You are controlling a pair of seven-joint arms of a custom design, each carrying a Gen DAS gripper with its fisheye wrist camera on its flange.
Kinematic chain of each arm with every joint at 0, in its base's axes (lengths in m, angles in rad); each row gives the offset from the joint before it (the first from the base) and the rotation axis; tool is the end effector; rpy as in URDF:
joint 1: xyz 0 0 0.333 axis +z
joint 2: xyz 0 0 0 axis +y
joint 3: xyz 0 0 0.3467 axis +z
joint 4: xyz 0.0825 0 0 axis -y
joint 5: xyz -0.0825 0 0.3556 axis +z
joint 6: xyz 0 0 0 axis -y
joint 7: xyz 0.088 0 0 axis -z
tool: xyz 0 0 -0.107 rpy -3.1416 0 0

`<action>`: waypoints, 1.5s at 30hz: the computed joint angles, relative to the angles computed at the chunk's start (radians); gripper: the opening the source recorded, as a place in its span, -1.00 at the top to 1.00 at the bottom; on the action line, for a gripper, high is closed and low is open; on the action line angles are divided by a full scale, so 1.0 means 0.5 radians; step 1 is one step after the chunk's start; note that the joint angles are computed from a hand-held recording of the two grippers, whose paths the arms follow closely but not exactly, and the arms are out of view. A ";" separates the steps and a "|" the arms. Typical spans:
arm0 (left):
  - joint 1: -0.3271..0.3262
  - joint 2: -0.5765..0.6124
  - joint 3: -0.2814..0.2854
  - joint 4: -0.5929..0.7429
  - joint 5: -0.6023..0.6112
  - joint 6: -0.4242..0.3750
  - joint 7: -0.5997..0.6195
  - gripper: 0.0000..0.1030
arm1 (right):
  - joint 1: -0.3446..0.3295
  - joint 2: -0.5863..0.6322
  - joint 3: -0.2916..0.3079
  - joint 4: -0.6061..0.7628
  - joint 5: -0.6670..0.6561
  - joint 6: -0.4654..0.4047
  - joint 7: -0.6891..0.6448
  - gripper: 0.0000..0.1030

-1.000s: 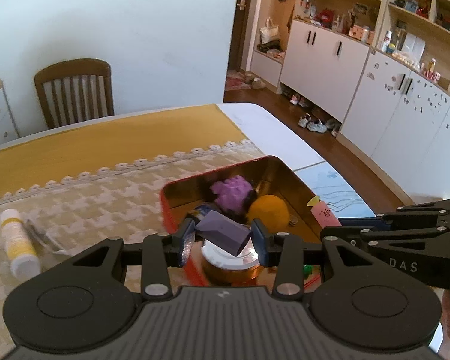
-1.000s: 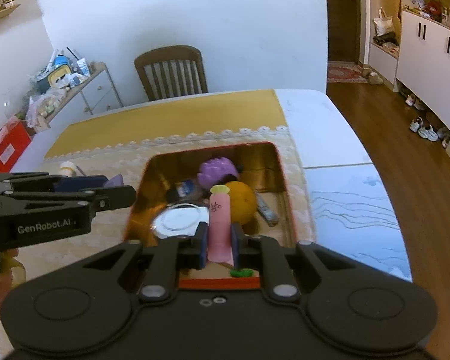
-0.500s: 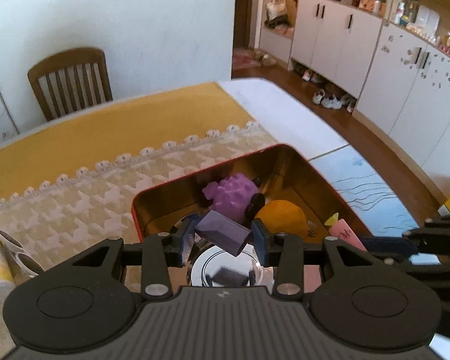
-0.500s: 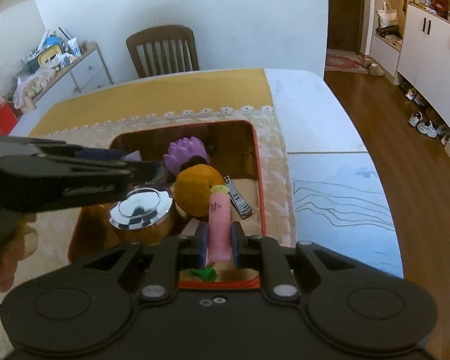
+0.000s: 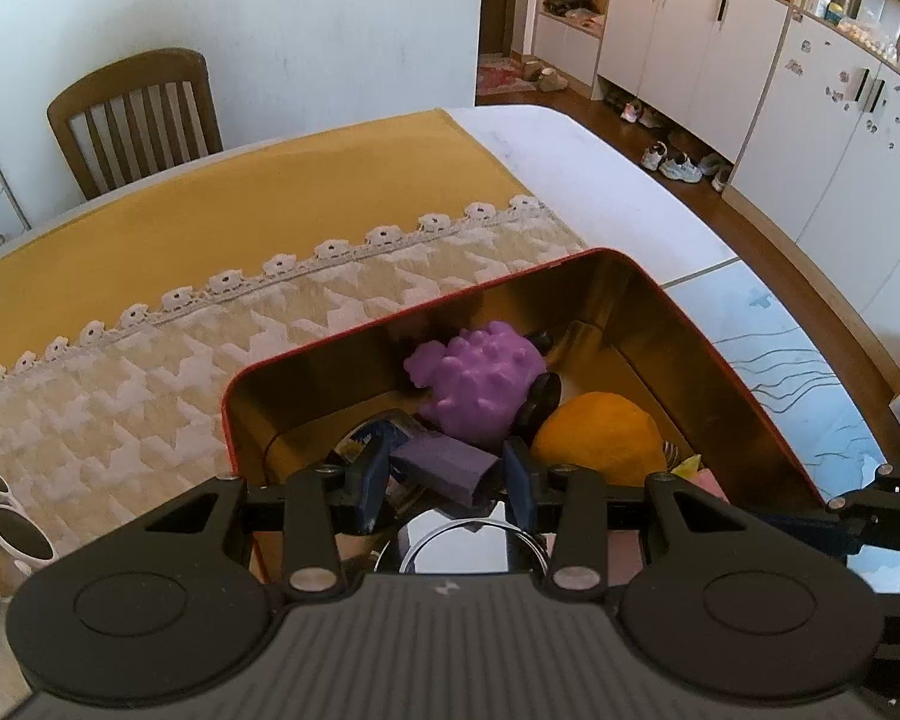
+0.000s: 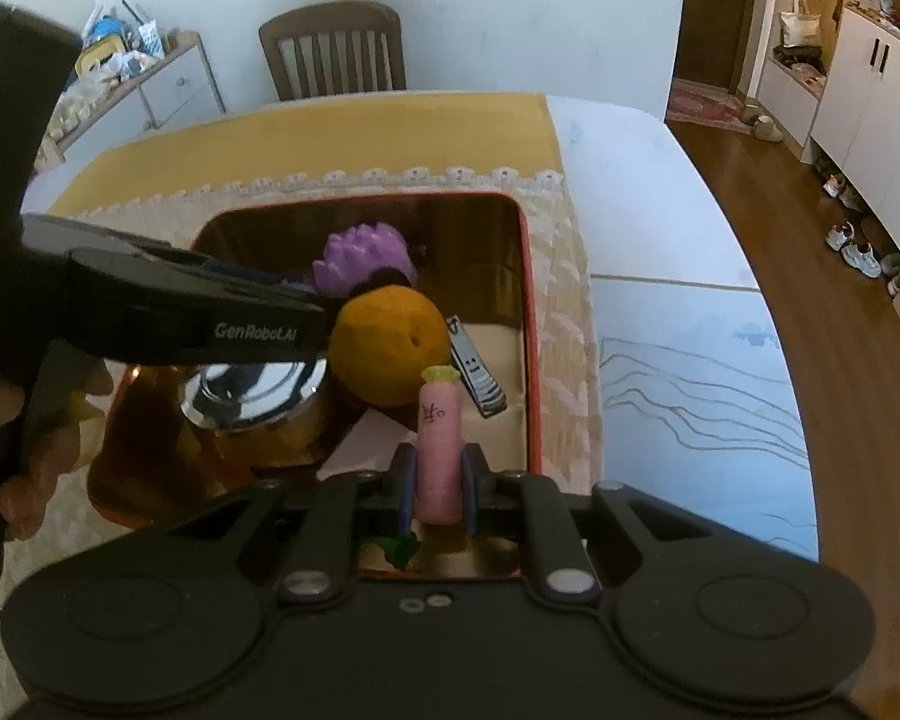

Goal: Organize rigid objects
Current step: 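Carry the purple cylinder and pink tube over the red tin box with both tools, then open both tools to drop the purple cylinder and pink tube into the box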

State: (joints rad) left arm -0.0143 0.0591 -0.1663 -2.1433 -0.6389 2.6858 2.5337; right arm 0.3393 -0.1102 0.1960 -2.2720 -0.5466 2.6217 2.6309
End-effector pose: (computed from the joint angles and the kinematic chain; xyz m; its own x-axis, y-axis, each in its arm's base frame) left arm 0.5569 -0.0808 0.4722 -0.5938 -0.8044 0.0191 -0.6603 0.4735 -0.5829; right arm 0.4310 0.2730 0.4960 -0.0845 -0.9942 -0.0660 -0.8270 0.1070 -0.5519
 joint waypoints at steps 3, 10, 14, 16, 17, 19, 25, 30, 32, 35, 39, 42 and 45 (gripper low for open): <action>-0.007 0.010 -0.007 -0.003 0.008 0.038 0.007 0.22 | 0.002 0.018 0.001 0.011 -0.028 0.003 -0.004 0.69; -0.007 0.002 -0.015 -0.019 -0.006 0.058 0.064 0.22 | 0.013 0.023 -0.009 0.003 -0.053 0.025 0.010 0.60; -0.006 -0.010 -0.006 -0.025 0.016 0.049 0.046 0.22 | 0.011 0.003 -0.002 -0.010 -0.075 0.025 0.057 0.56; -0.001 -0.026 0.001 -0.031 -0.015 0.035 0.067 0.22 | 0.008 -0.014 0.003 -0.023 -0.070 0.025 0.071 0.54; 0.000 -0.031 0.005 -0.032 -0.023 0.028 0.070 0.22 | 0.005 -0.019 0.005 -0.027 -0.070 0.024 0.075 0.53; 0.001 -0.052 0.015 -0.041 -0.056 0.013 0.093 0.21 | -0.002 -0.037 0.010 -0.042 -0.062 0.030 0.087 0.52; -0.010 -0.132 0.065 -0.087 -0.160 -0.033 0.169 0.10 | -0.037 -0.108 0.046 -0.090 -0.064 0.041 0.159 0.39; -0.027 -0.229 0.132 -0.132 -0.278 -0.112 0.256 0.04 | -0.068 -0.142 0.087 -0.091 -0.086 0.044 0.223 0.26; -0.034 -0.264 0.163 -0.143 -0.315 -0.142 0.278 -0.04 | -0.074 -0.156 0.101 -0.092 -0.095 0.045 0.245 0.22; -0.039 -0.319 0.209 -0.165 -0.362 -0.175 0.318 -0.08 | -0.077 -0.167 0.123 -0.075 -0.107 0.024 0.272 0.15; -0.036 -0.386 0.273 -0.191 -0.408 -0.206 0.374 -0.08 | -0.069 -0.173 0.148 -0.042 -0.119 -0.002 0.291 0.03; -0.021 -0.421 0.332 -0.187 -0.445 -0.274 0.431 -0.15 | -0.053 -0.162 0.171 0.001 -0.146 -0.039 0.317 -0.10; -0.002 -0.447 0.378 -0.186 -0.488 -0.315 0.525 -0.26 | -0.020 -0.131 0.201 0.078 -0.205 -0.125 0.374 -0.18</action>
State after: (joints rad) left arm -0.0155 -0.1644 0.0228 -2.2362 -0.8830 2.5283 2.7963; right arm 0.3290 -0.1757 0.2967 -2.2331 -0.6489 2.5592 2.8180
